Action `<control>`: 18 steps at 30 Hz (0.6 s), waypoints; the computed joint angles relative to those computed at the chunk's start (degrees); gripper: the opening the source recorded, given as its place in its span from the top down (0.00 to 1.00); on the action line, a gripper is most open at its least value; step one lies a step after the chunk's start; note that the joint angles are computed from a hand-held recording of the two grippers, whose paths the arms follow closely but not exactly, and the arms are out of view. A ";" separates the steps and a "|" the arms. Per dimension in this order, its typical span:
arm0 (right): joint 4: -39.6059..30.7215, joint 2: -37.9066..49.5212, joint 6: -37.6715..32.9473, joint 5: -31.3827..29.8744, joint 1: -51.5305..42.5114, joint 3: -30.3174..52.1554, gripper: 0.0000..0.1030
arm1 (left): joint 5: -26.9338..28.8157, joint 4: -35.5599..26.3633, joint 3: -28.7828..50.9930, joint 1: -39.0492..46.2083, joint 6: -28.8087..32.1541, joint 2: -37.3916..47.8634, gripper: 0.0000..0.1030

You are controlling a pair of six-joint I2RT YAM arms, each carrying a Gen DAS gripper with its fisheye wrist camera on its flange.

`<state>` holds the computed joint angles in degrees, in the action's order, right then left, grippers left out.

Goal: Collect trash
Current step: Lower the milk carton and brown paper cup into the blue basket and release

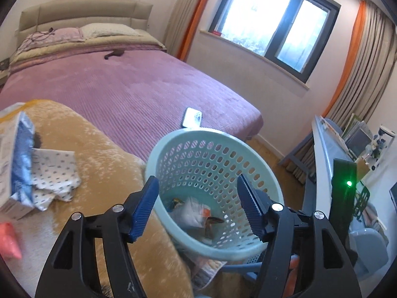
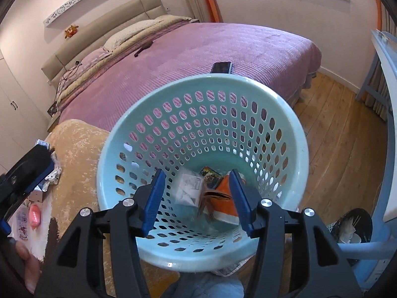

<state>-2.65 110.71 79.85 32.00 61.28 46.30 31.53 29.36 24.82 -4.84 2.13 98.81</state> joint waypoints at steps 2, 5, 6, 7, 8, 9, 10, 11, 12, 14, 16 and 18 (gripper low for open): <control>-0.66 -0.60 0.23 0.63 0.81 0.38 0.51 | 1.24 -0.42 -2.01 2.17 1.20 -3.04 0.38; -2.72 -1.04 0.82 1.83 2.55 1.92 0.51 | 3.01 -2.46 -4.81 5.43 2.56 -8.56 0.38; -3.16 -1.15 0.90 2.07 3.07 2.43 0.51 | 4.00 -3.30 -5.95 6.98 3.04 -10.86 0.38; -3.86 -1.27 0.96 2.43 3.77 3.20 0.51 | 5.11 -4.33 -6.69 8.59 3.82 -12.59 0.38; -4.80 -1.32 0.84 2.95 4.58 4.26 0.51 | 6.31 -5.78 -7.60 10.39 4.62 -15.10 0.38; -5.74 -1.32 0.65 3.40 5.20 5.28 0.51 | 7.70 -7.67 -8.33 12.44 5.70 -17.66 0.38; -7.10 -1.16 0.18 4.14 6.17 7.00 0.51 | 8.85 -9.26 -9.07 14.28 6.70 -19.95 0.38; -7.98 -1.06 -0.04 4.61 6.91 8.11 0.51 | 10.65 -11.82 -9.69 17.03 8.42 -22.81 0.38; -8.94 -0.84 -0.35 5.09 7.62 9.46 0.51 | 12.08 -14.27 -10.31 19.35 9.78 -25.62 0.38; -10.50 -0.41 -1.78 6.02 8.84 12.23 0.51 | 15.67 -19.95 -10.56 25.28 13.66 -29.89 0.38; -11.86 0.69 -2.94 6.76 9.99 15.36 0.51 | 20.45 -27.45 -9.34 33.30 19.66 -32.07 0.37; -12.86 2.31 -4.40 7.20 10.99 18.74 0.51 | 24.43 -33.69 -7.48 40.60 25.49 -31.95 0.32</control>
